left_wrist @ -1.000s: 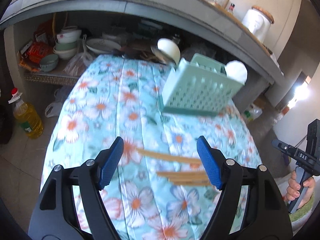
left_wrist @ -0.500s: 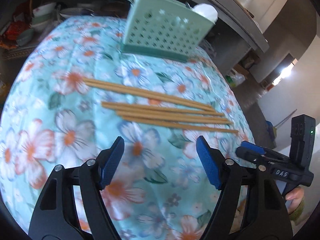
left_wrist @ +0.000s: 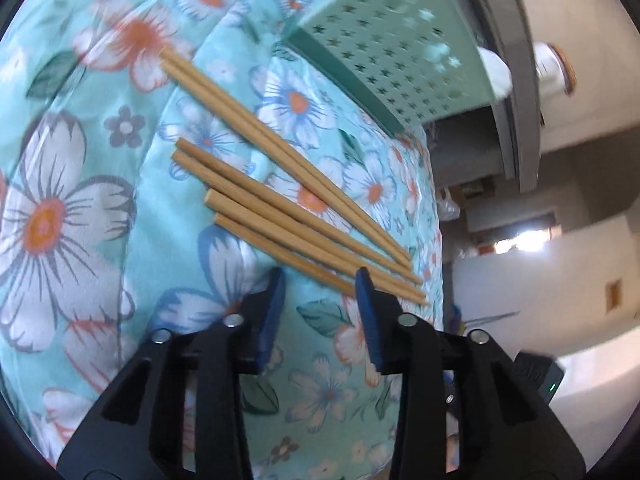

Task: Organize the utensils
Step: 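Move both open tools toward the bamboo chopsticks on the quilt, then grasp a bamboo chopstick with the left tool while the right tool grasps another chopstick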

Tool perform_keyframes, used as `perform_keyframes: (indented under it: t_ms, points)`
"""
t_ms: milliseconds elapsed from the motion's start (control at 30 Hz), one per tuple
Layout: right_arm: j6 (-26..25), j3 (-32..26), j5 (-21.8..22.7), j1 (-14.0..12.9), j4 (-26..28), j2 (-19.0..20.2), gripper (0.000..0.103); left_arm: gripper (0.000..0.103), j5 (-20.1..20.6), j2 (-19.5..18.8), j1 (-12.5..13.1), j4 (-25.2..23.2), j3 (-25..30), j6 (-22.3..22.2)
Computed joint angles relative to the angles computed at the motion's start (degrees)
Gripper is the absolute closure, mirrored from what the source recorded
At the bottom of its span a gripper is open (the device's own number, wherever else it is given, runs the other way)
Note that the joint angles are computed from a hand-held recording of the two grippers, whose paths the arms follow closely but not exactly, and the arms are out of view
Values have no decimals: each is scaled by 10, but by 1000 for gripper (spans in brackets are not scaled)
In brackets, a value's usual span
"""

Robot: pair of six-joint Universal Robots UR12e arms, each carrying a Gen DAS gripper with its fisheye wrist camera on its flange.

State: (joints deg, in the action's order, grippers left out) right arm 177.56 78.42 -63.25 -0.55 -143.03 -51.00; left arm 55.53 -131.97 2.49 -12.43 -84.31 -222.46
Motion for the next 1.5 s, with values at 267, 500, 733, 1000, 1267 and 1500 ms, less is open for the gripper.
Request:
perform_keyframes:
  t_ms: [267,500,733,1000,1267,1500]
  points:
    - [3,-2,14,-3,-1,5,40,86,-14,-14,4,38,3,-99]
    - [7,-2,20,-4,-2,5,40,90,-16,-9,8,57,-11,-131]
    - [6,-1,19,-5,-7,3,40,89,27,32,17,43,-57,-105]
    - [78,-14,101,-22,-20,19,43,89,81,51,33,79,-94,-151]
    - [184,-61,159,-23,-17,62,62,89,71,47,37,91,-99,-150]
    - [280,-73,180,-25,-61,83,78,89,58,47,41,98,-104,-149]
